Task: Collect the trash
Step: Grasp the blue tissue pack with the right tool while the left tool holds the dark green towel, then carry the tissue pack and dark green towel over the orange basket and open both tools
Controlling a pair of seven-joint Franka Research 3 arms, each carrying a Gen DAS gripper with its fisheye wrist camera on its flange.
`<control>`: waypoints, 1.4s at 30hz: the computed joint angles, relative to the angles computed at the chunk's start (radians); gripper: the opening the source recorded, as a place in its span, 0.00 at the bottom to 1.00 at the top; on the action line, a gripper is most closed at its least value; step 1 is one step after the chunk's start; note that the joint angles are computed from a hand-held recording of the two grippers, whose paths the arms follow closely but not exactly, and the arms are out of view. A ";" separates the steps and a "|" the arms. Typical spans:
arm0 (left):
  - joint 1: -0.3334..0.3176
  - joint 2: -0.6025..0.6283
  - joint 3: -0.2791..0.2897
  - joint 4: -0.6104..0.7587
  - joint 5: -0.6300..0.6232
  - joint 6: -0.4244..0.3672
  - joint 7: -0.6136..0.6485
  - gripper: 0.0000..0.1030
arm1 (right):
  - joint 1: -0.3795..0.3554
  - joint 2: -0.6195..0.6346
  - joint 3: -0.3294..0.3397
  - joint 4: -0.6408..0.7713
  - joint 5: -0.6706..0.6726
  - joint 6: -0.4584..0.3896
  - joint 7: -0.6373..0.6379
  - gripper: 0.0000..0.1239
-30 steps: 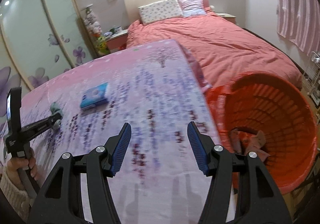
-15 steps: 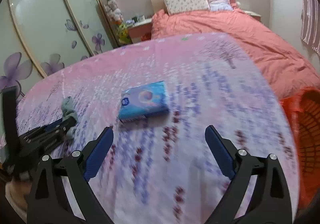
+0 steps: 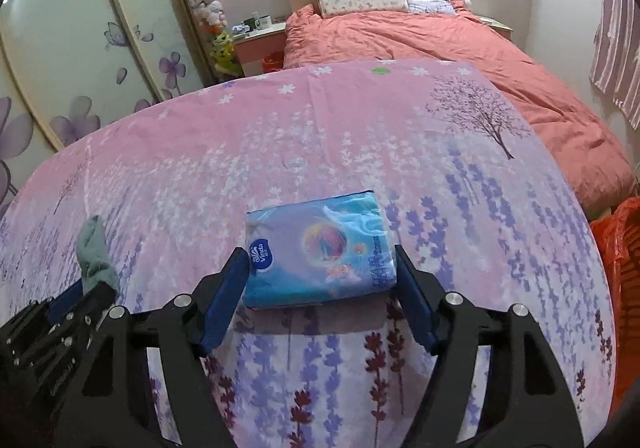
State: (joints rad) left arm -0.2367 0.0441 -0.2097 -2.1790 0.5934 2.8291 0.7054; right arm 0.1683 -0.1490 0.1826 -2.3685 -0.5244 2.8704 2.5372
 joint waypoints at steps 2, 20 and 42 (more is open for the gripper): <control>0.003 -0.001 0.001 -0.003 -0.013 0.006 0.013 0.29 | 0.000 -0.039 -0.001 -0.042 0.009 0.006 -0.003 0.56; -0.001 0.000 -0.002 0.001 -0.007 -0.002 0.014 0.32 | -0.107 -0.261 0.111 -0.244 0.212 -0.027 -0.212 0.61; -0.010 0.009 -0.001 0.008 -0.012 0.003 0.017 0.36 | -0.099 -0.253 0.117 -0.221 0.142 -0.083 -0.158 0.63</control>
